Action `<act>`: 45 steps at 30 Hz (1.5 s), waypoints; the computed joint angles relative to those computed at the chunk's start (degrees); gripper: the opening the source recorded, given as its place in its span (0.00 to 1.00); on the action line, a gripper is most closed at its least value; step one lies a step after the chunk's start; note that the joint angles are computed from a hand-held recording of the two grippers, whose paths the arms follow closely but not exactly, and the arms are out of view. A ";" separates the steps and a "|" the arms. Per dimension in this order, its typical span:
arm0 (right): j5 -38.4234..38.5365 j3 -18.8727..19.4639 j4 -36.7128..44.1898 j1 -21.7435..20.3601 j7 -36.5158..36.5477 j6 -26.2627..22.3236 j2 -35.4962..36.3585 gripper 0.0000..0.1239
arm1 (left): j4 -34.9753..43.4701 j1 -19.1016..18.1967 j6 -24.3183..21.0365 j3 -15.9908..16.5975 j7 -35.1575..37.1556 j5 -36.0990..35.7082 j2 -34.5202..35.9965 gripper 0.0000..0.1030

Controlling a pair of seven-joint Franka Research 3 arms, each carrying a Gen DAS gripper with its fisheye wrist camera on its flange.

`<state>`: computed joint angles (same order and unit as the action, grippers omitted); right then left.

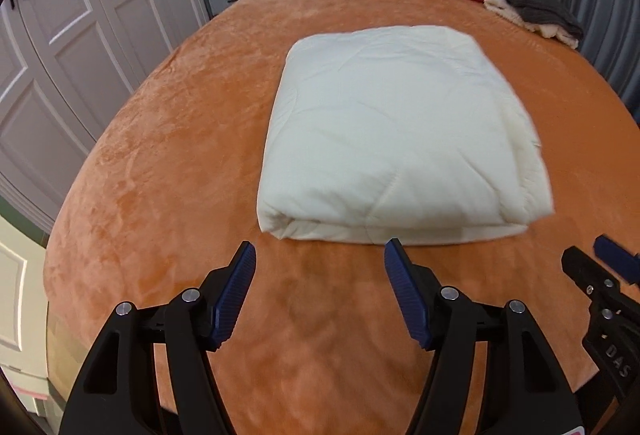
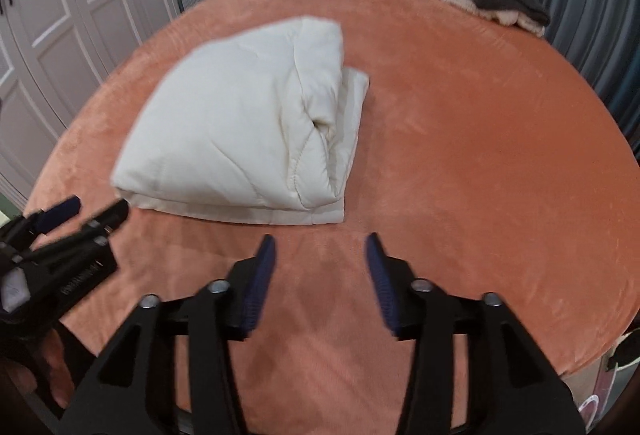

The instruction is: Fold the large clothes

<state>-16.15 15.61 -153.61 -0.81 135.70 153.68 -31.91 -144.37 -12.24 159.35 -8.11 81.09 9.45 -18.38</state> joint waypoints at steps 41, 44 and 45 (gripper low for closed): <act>1.66 8.86 -14.79 10.04 12.45 -13.32 -28.07 0.69 | -22.85 -4.75 -1.13 -1.23 -10.77 5.01 -27.10 0.68; 1.47 8.86 -14.83 10.32 12.73 -13.39 -28.06 0.69 | -23.21 -4.60 -1.05 -1.32 -11.06 5.24 -27.54 0.68; 1.47 8.82 -14.86 10.43 12.80 -13.40 -28.04 0.69 | -23.21 -4.59 -1.01 -1.20 -11.02 5.28 -27.48 0.68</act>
